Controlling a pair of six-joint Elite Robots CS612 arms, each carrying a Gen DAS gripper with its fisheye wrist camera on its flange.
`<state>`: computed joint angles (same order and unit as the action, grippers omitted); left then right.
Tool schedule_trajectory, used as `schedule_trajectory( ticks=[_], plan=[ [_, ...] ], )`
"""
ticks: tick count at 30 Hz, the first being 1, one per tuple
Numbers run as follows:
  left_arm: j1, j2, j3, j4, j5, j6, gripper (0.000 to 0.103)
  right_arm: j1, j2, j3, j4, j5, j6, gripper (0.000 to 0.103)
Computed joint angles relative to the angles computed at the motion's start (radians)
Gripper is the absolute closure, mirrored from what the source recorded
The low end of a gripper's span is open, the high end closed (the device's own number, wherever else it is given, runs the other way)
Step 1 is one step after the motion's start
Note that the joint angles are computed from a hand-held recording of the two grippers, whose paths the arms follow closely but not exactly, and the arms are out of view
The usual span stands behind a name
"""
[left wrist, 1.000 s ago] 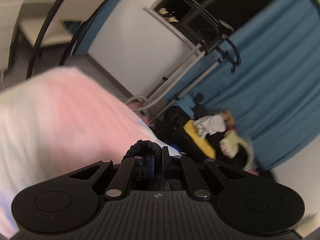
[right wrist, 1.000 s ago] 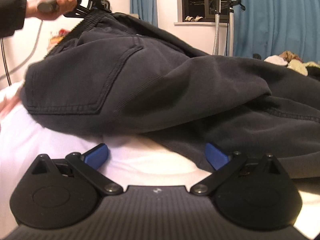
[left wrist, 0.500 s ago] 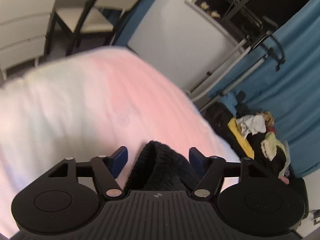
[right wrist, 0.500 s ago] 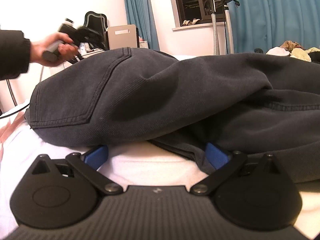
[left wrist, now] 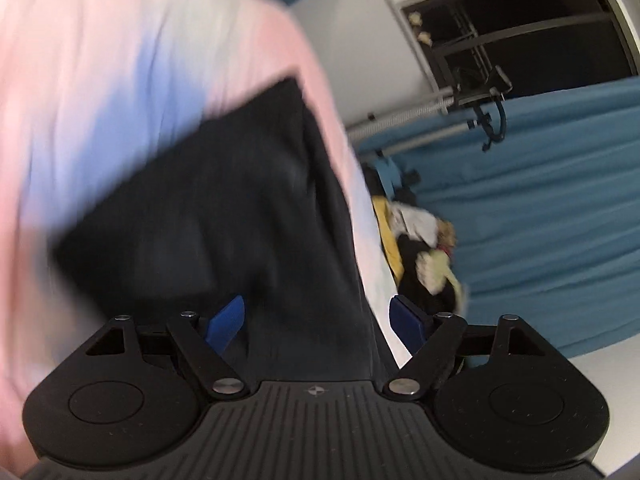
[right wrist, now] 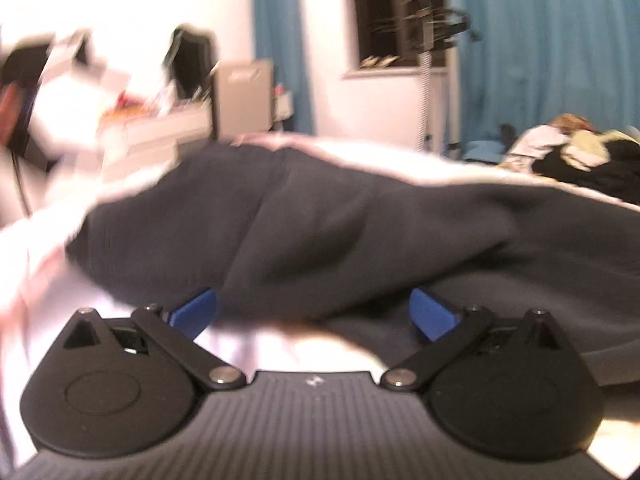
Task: Fold clothes
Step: 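Grasp the shorts waistband with the left tool while the right tool grasps the jeans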
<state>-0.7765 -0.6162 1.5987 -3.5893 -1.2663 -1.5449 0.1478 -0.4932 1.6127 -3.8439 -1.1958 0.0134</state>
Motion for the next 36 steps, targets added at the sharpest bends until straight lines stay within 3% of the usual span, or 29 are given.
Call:
schedule_trajectory(
  ticks=[3,8,12,15,20,22,24,25,27,28,30,33,36],
  plan=[
    [-0.012,0.057,-0.016,-0.11,-0.053,-0.11,0.02,-0.03,-0.052,0.054,-0.062,-0.031,0.239,0.0],
    [-0.016,0.078,-0.017,-0.053,-0.069,-0.159,0.02,-0.112,-0.141,0.143,-0.082,-0.121,0.571,0.0],
    [-0.009,0.092,-0.023,-0.039,-0.057,-0.213,0.022,-0.193,-0.16,0.166,-0.071,-0.192,0.827,0.0],
    [-0.01,0.098,-0.03,-0.026,-0.031,-0.227,0.023,-0.245,-0.153,0.163,-0.037,-0.208,0.942,0.0],
    [-0.005,0.098,-0.054,0.065,-0.01,-0.263,0.039,-0.291,-0.083,0.08,-0.047,-0.182,0.988,0.0],
    [-0.007,0.097,-0.064,0.1,0.013,-0.254,0.047,-0.3,-0.059,0.05,-0.041,-0.193,0.983,0.006],
    [-0.01,0.091,-0.068,0.13,0.033,-0.23,0.059,-0.301,-0.047,0.042,-0.026,-0.237,0.946,0.026],
    [-0.012,0.089,-0.068,0.138,0.042,-0.221,0.063,-0.305,-0.044,0.047,-0.025,-0.242,0.94,0.031],
    [-0.015,0.089,-0.068,0.132,0.065,-0.209,0.079,-0.309,-0.038,0.048,-0.014,-0.24,0.938,0.052],
    [-0.016,0.087,-0.067,0.126,0.078,-0.2,0.08,-0.311,-0.034,0.047,-0.007,-0.24,0.936,0.057],
    [-0.02,0.085,-0.065,0.114,0.102,-0.182,0.085,-0.311,-0.034,0.052,-0.008,-0.245,0.928,0.085],
    [-0.028,0.071,-0.05,0.107,0.143,-0.143,0.09,-0.307,-0.045,0.073,-0.037,-0.272,0.916,0.097],
    [-0.036,0.063,-0.034,0.058,0.204,-0.112,0.091,-0.299,-0.069,0.104,-0.089,-0.317,0.848,0.098]
  ],
)
